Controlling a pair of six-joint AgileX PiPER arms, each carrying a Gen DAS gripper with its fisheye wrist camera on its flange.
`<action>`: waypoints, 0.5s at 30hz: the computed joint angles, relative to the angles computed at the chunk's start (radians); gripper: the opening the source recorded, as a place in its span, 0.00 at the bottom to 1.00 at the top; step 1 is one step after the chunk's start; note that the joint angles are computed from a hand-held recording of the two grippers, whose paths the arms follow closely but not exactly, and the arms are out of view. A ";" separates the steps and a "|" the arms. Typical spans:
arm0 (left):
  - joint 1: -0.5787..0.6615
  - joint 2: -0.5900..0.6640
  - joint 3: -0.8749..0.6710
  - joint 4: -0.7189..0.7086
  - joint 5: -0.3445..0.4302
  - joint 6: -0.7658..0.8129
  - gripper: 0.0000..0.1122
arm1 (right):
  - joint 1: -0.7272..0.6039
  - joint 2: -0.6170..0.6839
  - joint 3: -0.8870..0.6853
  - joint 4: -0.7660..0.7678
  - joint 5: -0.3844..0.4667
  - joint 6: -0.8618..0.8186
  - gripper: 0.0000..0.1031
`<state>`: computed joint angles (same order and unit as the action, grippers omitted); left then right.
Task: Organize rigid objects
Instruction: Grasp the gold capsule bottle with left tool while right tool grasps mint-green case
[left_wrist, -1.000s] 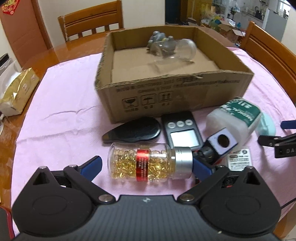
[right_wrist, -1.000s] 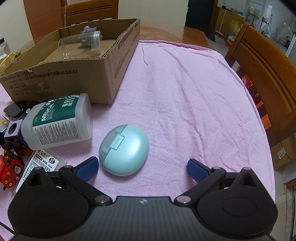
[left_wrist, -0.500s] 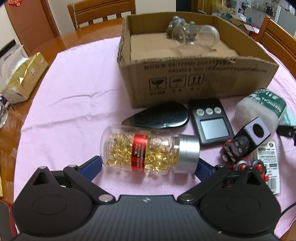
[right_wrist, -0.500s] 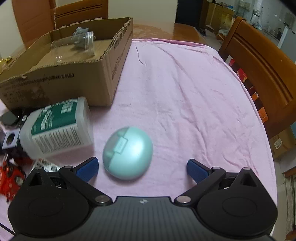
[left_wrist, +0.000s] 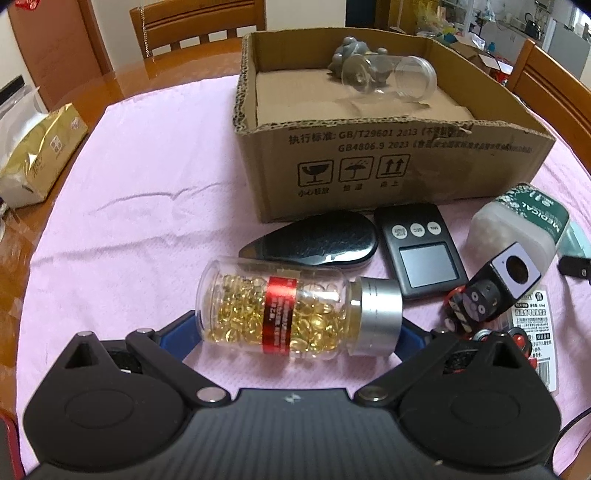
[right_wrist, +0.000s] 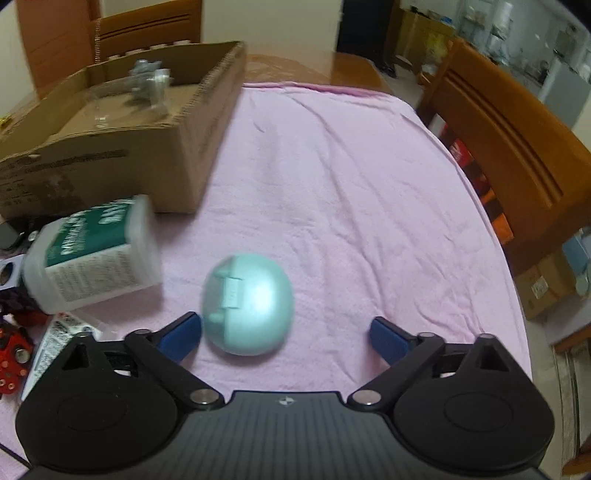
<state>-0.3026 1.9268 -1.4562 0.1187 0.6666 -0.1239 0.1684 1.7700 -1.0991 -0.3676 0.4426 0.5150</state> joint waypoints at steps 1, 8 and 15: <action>-0.004 -0.001 0.000 0.013 0.000 -0.006 0.91 | 0.006 0.003 -0.008 0.009 -0.003 -0.014 0.83; -0.026 -0.017 0.014 0.063 -0.027 -0.012 0.88 | -0.013 0.008 -0.023 0.145 -0.028 -0.175 0.70; -0.027 -0.018 -0.014 0.047 0.007 -0.005 0.85 | -0.016 0.009 -0.036 0.180 -0.017 -0.227 0.64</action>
